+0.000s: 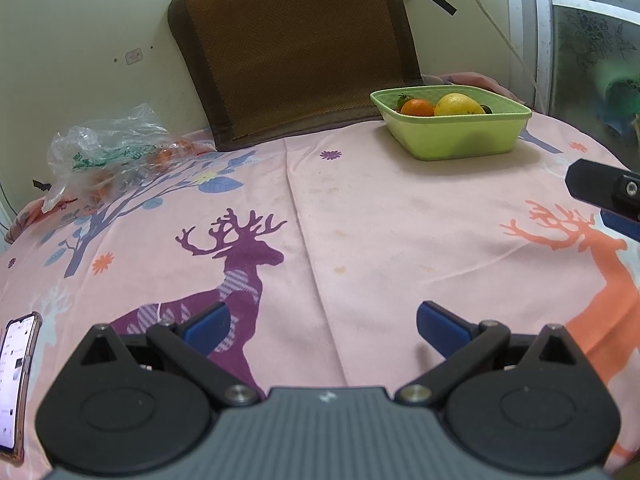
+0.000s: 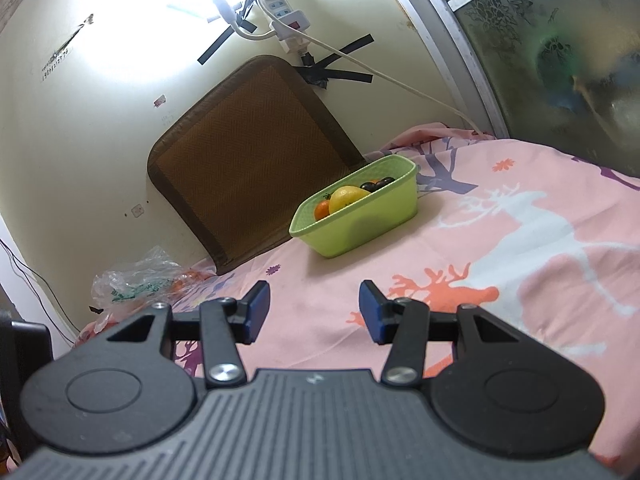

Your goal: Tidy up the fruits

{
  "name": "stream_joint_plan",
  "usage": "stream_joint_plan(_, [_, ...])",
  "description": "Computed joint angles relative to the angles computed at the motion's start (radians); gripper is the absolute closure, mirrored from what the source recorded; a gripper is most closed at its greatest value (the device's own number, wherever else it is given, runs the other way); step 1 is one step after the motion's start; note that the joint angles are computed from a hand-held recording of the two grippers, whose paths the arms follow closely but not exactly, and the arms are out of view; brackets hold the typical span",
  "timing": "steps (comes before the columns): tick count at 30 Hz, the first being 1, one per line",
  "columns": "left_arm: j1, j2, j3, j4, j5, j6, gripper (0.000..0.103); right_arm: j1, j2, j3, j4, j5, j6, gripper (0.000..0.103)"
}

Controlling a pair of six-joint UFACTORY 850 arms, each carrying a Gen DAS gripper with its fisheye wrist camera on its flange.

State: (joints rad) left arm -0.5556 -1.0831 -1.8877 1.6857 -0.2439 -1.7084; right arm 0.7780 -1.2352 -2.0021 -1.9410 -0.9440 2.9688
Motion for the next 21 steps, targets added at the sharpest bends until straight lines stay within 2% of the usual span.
stream_joint_plan(21, [-0.003,0.002,0.006,0.04,-0.007,-0.036,0.0,0.0,0.004,0.01,-0.01,-0.004,0.017,0.051])
